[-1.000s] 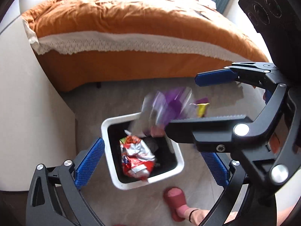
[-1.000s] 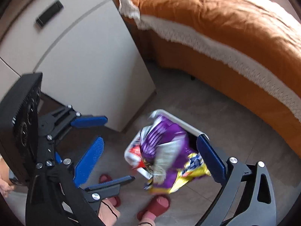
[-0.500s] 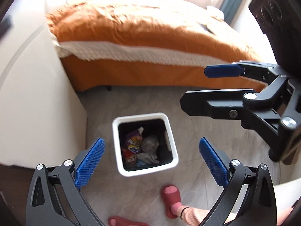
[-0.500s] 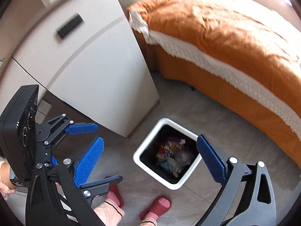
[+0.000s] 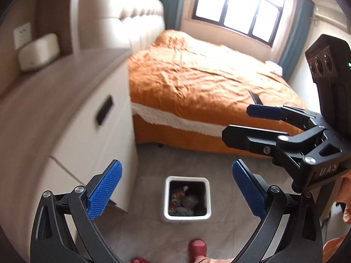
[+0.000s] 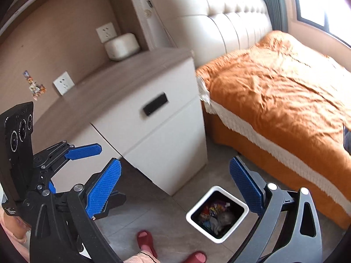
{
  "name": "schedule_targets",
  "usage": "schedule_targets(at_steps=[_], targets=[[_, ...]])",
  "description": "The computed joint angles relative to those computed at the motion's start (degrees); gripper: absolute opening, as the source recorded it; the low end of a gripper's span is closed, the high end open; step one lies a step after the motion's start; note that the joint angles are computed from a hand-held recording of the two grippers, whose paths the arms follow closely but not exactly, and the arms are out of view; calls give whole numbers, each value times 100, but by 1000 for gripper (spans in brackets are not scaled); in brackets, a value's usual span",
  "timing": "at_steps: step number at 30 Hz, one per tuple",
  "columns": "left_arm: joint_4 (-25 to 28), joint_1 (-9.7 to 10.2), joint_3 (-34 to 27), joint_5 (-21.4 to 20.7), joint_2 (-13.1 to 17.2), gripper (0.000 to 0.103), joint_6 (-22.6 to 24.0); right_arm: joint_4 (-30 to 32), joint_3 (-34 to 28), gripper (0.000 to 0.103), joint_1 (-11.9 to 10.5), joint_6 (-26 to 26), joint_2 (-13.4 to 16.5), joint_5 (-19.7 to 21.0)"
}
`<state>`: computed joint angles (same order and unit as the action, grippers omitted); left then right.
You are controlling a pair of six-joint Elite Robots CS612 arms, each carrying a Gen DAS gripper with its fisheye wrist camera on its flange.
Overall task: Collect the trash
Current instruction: 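Move both tools back toward the desk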
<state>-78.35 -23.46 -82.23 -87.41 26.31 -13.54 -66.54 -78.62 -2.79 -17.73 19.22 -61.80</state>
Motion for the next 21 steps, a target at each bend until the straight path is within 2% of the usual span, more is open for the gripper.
schedule_targets(at_steps=[6,11,15,21], targets=[[77,108,-376,480,-161,98,-433,-659,94,98,245,5,-234,319],[371,224,-660,987,-281,98,-562,-1030,386,98,491,15,-455,637],[591,357,-917,1193,-340,99,-750,-1275,562,98,668,-82,-569,888],[965,495,-1338,1763,-371,98,-942,-1442,771,98,944,-260,-724,1159]])
